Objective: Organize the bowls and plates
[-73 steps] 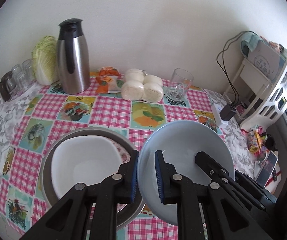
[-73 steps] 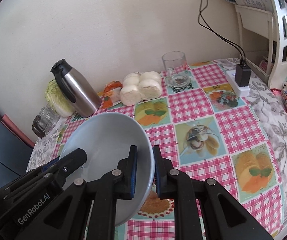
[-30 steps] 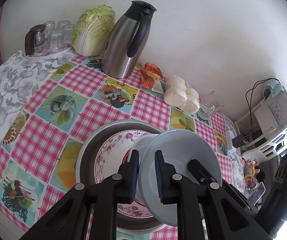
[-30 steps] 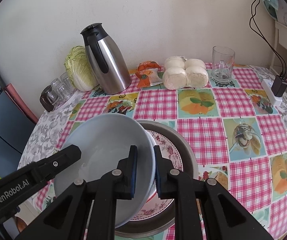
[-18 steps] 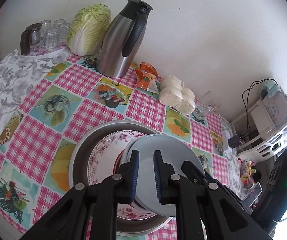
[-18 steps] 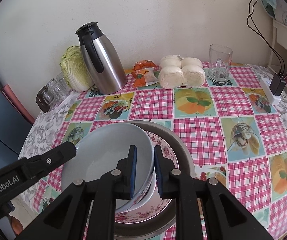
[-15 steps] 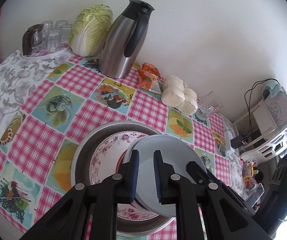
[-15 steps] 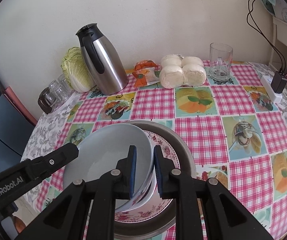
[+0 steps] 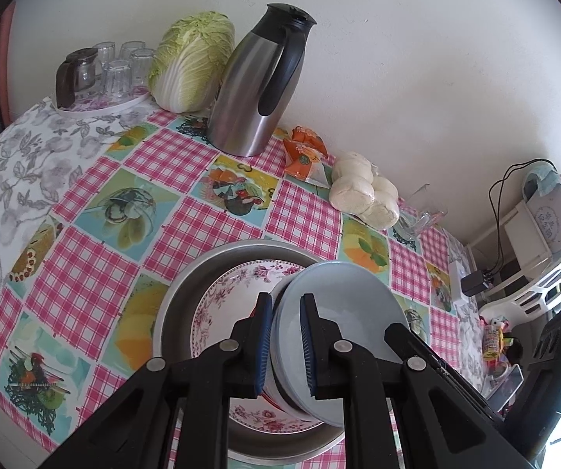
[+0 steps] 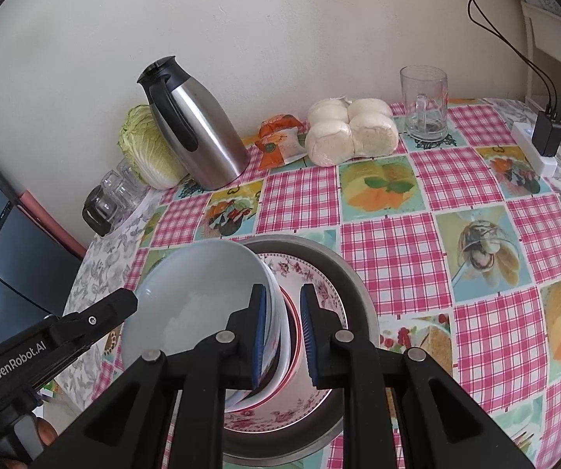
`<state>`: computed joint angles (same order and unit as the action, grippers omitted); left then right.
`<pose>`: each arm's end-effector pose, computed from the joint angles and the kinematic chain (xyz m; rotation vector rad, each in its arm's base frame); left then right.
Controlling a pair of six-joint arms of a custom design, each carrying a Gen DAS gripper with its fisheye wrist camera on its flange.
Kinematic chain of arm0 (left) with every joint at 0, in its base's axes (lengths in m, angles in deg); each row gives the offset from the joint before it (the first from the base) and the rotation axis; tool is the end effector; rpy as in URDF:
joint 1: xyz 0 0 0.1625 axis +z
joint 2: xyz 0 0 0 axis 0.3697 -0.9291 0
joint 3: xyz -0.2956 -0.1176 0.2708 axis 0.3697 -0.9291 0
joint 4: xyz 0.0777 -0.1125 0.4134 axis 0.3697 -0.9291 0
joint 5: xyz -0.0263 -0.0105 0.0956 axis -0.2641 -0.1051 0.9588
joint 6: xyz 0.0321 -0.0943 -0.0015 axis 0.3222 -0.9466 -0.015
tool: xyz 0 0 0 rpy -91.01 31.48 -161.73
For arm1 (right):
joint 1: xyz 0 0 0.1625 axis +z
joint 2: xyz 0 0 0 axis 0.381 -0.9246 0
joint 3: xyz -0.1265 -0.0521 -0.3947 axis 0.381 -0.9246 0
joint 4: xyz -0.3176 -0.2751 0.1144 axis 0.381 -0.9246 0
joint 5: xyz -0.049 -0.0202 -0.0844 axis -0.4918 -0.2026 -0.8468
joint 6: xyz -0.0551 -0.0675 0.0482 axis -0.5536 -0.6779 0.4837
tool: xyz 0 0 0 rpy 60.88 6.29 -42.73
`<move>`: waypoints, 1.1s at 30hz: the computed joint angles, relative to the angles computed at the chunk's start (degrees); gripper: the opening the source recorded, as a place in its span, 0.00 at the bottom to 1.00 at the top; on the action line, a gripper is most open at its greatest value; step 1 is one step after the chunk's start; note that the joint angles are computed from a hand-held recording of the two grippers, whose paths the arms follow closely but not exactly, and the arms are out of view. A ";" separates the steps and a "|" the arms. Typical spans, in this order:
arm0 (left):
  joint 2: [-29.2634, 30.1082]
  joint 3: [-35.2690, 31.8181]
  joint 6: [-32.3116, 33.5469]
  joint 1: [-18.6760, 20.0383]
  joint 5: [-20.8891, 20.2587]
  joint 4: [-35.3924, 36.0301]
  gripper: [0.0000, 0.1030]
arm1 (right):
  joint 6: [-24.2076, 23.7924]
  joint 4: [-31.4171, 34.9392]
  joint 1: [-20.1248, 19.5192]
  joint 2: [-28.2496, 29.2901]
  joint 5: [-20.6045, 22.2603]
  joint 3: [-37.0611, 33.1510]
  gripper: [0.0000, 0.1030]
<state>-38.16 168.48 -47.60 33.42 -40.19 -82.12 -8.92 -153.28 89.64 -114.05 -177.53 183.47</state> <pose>-0.1383 -0.5583 0.3088 -0.1921 2.4937 -1.0625 0.3447 -0.5961 0.0762 0.4397 -2.7237 0.7220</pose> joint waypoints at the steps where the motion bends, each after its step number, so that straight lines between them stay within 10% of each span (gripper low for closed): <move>1: 0.01 0.00 -0.09 0.02 -0.07 0.06 0.15 | 0.08 0.11 0.02 -0.01 -0.10 0.03 0.18; 9: -0.52 0.11 -1.74 -0.72 1.61 1.65 0.23 | 0.04 0.42 0.32 -0.40 -1.25 0.12 0.19; 13: -1.02 0.44 -3.28 -1.17 3.91 3.06 0.60 | 0.61 1.39 0.61 -0.34 -3.35 -0.17 0.51; 22: -2.68 1.36 -7.58 -2.21 9.22 8.89 0.98 | -2.61 0.11 2.20 -0.19 -8.79 0.12 0.81; 33: -5.72 5.25 -9.77 -4.42 17.86 14.03 1.00 | -3.87 -2.81 3.96 -1.77 -11.87 3.21 0.94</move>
